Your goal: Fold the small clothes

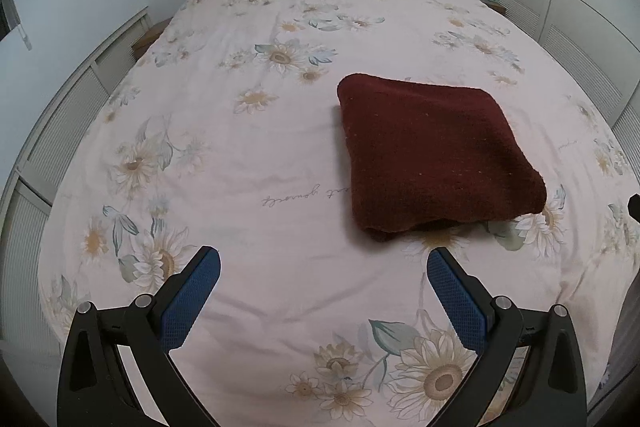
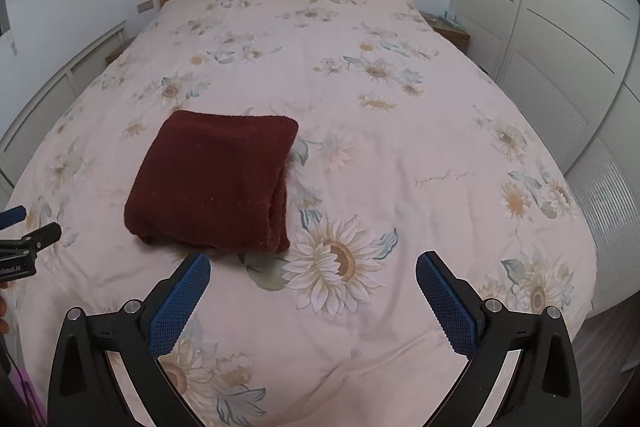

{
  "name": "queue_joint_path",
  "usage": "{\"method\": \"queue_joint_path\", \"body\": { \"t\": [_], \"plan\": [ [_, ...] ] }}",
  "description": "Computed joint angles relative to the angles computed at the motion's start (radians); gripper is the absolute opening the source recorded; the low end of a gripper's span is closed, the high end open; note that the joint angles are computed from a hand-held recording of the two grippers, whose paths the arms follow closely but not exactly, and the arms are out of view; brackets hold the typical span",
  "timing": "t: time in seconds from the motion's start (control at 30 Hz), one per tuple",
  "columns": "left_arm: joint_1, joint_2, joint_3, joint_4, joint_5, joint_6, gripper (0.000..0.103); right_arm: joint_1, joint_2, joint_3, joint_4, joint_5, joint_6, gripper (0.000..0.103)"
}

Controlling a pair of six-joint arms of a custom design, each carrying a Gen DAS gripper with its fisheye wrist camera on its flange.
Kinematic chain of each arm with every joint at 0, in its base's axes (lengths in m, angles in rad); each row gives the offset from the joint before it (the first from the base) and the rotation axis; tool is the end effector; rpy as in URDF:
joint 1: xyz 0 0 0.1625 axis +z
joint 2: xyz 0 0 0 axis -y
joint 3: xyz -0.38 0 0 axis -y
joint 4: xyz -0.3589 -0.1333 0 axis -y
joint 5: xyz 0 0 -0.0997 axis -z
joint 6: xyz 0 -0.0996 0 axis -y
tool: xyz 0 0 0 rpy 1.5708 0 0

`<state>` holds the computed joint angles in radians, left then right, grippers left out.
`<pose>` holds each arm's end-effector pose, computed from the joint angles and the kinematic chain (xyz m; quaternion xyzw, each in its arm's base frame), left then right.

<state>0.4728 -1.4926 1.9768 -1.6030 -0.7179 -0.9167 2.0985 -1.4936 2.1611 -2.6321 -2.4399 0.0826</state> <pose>-0.2687 -0.3714 0.2718 0.1726 0.8753 -0.2318 0.3878 0.2649 -0.3409 0.2981 0.1160 -0.8858 0.2933 0.3405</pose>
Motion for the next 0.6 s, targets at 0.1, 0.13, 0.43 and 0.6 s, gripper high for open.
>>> {"method": "queue_joint_path", "body": {
  "t": [0.1, 0.13, 0.43, 0.6],
  "plan": [
    [0.001, -0.001, 0.001, -0.008, -0.005, 0.012, 0.102, 0.005, 0.002, -0.005, 0.008, -0.006, 0.000, 0.103],
    [0.001, 0.000, 0.001, -0.010, -0.007, 0.014, 0.102, 0.005, 0.002, -0.006, 0.009, -0.007, -0.001, 0.103],
    [0.004, 0.001, -0.004, -0.014, -0.015, 0.029, 0.102, 0.012, 0.013, -0.017, 0.006, -0.013, -0.004, 0.103],
    [0.005, -0.001, -0.003, -0.019, -0.022, 0.039, 0.102, 0.014, 0.012, -0.017, 0.012, -0.022, -0.009, 0.103]
  ]
}}
